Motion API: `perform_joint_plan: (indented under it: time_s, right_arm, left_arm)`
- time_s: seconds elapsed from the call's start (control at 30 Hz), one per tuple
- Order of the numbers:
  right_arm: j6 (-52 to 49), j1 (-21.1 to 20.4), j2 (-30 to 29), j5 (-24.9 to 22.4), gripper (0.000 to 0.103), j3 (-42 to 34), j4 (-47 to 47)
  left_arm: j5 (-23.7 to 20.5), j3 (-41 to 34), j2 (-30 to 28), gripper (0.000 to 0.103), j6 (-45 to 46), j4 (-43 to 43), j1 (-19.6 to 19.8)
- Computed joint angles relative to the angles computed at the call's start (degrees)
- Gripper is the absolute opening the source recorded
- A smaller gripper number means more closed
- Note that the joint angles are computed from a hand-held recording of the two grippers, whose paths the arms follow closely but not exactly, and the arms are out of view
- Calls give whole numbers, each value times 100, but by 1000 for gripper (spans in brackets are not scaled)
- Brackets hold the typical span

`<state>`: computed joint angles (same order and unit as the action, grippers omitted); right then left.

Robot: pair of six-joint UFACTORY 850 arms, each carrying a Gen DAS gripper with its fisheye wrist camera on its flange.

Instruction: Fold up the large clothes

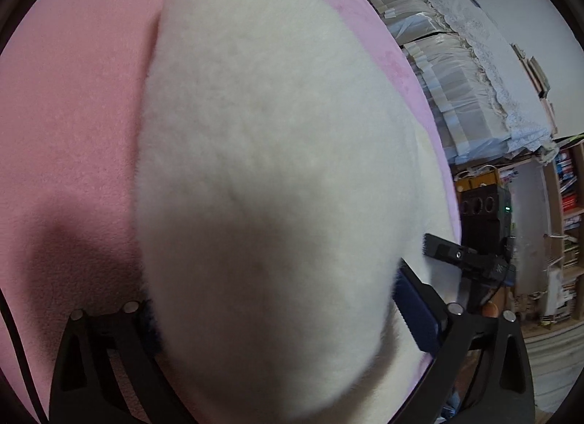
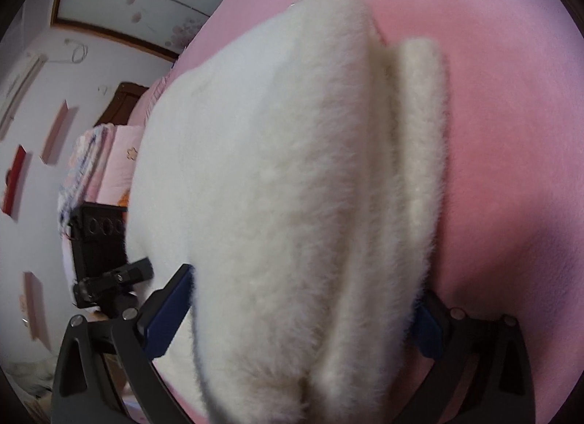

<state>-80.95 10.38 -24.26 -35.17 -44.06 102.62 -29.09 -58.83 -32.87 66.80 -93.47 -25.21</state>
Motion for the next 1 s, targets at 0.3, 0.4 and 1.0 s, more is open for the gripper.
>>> perform_joint_plan:
  time_s: [0.3,0.4,1.0]
  right_arm:
    - [-723,355,695,667,51,402,1001]
    - [-1014,512,891,907,47,531,1458]
    - [-379,2040,2939,2039,45,1360,2084]
  left_arm:
    - [1653,-146,476,66,-1545,1499,-636]
    - [1977,-194,634,63,-2679,2727,-818]
    - [1530,532,2399,62,-6507,6559,-1074]
